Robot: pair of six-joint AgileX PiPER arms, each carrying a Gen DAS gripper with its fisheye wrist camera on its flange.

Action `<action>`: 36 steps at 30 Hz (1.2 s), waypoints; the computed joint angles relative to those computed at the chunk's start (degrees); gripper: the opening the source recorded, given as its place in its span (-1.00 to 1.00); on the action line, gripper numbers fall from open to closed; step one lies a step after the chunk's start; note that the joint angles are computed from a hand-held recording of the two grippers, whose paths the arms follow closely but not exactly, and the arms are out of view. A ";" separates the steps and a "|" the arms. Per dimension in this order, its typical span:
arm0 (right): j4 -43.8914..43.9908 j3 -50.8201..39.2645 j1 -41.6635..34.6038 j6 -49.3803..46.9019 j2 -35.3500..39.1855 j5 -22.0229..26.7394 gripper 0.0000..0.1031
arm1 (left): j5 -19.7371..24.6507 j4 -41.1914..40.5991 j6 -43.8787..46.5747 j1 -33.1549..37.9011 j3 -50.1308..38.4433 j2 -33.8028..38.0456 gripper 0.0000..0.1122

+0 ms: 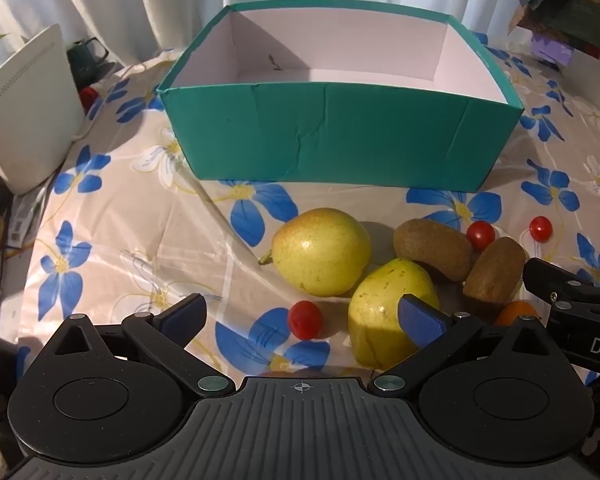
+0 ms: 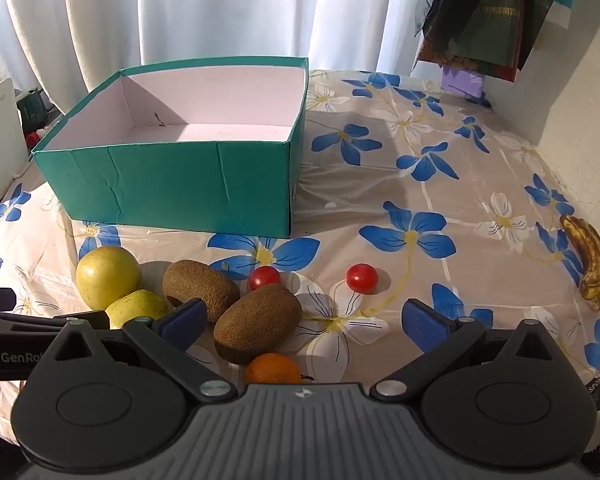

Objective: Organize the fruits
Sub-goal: 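Reach the left tool to the red apple while the right tool reaches the orange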

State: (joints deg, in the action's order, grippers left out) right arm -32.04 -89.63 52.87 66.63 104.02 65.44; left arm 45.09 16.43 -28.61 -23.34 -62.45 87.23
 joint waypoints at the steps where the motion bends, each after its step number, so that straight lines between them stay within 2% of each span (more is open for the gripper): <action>1: 0.12 0.08 -0.05 -0.08 -0.08 -0.18 1.00 | 0.10 0.08 -0.06 -0.08 -0.04 0.07 0.84; 10: 0.04 1.34 -0.25 0.42 -0.76 -1.14 1.00 | 0.60 2.19 -1.69 -1.30 0.05 0.23 0.84; 15: -0.53 2.54 -0.31 1.50 -1.65 -1.65 1.00 | -2.38 0.59 0.71 0.65 2.30 -2.18 0.84; 18: -0.65 3.60 -0.52 2.17 -2.33 -2.10 1.00 | -2.67 1.60 1.15 1.02 3.10 -3.00 0.84; 21: -0.62 4.43 -0.72 2.73 -2.77 -2.58 1.00 | -2.86 -1.34 5.15 2.39 4.21 -4.00 0.84; 22: -0.53 4.62 -0.79 2.84 -2.87 -2.78 1.00 | -4.45 -2.01 6.33 2.93 5.57 -5.01 0.84; 24: -0.56 5.24 -0.85 3.17 -3.17 -3.38 1.00 | -5.50 -6.77 11.55 4.76 7.46 -6.96 0.84; 29: 0.32 6.10 -1.30 2.80 -3.22 -4.40 1.00 | -4.68 -19.41 27.22 10.36 11.31 -11.32 0.84; 30: 0.55 6.14 -1.45 2.67 -3.13 -4.52 1.00 | -4.14 -20.55 28.73 11.04 11.87 -11.80 0.84; 31: 0.73 6.25 -1.56 2.59 -3.03 -4.70 1.00 | -5.65 -20.40 29.30 10.90 13.47 -12.45 0.84; 33: 1.03 6.37 -1.80 2.46 -2.86 -5.09 1.00 | -4.40 -23.50 32.91 12.13 14.08 -12.43 0.84; 36: 1.55 6.39 -2.05 1.92 -2.60 -5.82 1.00 | -6.22 -26.36 37.10 12.83 16.57 -13.42 0.84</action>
